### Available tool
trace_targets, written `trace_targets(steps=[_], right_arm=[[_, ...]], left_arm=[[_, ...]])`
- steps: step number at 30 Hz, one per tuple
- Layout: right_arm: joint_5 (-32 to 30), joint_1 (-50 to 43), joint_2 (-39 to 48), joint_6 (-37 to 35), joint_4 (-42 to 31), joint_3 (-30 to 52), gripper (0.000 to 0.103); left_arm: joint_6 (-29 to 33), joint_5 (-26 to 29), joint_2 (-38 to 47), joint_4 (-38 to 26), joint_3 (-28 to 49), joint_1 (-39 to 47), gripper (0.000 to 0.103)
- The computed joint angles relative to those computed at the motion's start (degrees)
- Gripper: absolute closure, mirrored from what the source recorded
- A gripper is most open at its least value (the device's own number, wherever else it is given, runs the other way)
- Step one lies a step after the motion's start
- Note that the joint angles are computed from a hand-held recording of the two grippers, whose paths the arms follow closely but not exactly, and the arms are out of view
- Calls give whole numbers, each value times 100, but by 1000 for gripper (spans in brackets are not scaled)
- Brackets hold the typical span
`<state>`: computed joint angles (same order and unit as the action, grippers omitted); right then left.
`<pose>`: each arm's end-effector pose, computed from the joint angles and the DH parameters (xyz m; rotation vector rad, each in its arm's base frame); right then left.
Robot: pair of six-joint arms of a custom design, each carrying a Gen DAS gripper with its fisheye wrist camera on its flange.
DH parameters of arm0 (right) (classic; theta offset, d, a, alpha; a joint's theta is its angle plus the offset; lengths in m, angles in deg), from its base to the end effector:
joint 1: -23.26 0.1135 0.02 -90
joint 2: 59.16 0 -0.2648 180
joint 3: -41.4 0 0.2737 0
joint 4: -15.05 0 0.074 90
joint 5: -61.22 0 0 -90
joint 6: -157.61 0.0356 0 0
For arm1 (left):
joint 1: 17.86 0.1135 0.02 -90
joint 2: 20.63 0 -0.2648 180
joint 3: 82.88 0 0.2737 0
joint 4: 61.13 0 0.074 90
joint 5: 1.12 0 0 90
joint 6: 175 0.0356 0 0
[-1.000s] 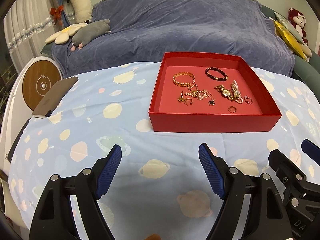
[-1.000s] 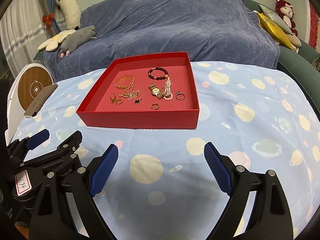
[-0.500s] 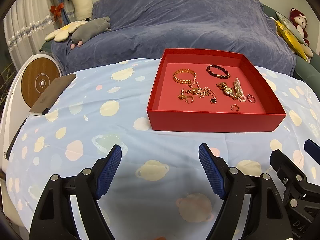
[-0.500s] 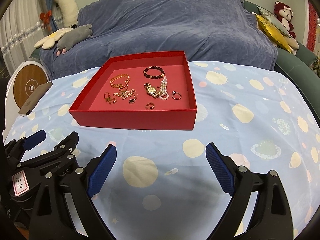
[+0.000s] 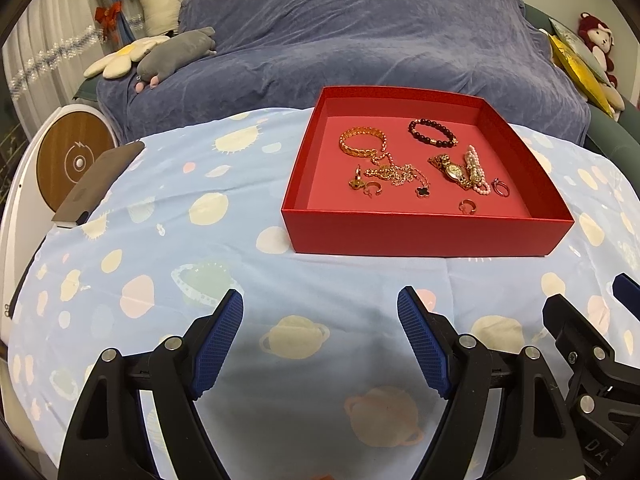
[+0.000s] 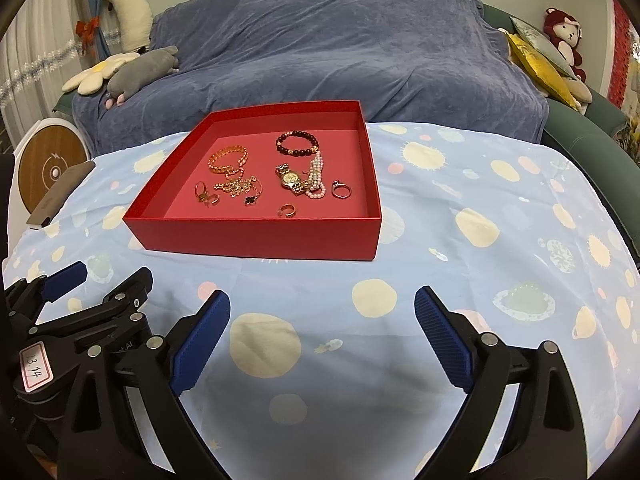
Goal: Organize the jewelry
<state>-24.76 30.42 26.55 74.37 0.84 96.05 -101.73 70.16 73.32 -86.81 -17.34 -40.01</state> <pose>0.3096 0.0364 0.1585 0.0258 2.3586 0.0354 0.3212 -0.1184 0.1602 -0.0149 2.4485 0.1163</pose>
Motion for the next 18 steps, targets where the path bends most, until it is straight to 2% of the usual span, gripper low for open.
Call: trace_targets(steps=[18], right_arm=[[40, 41, 7, 47, 106, -35, 12]], left_arm=[[22, -6, -38, 42, -33, 47, 26]])
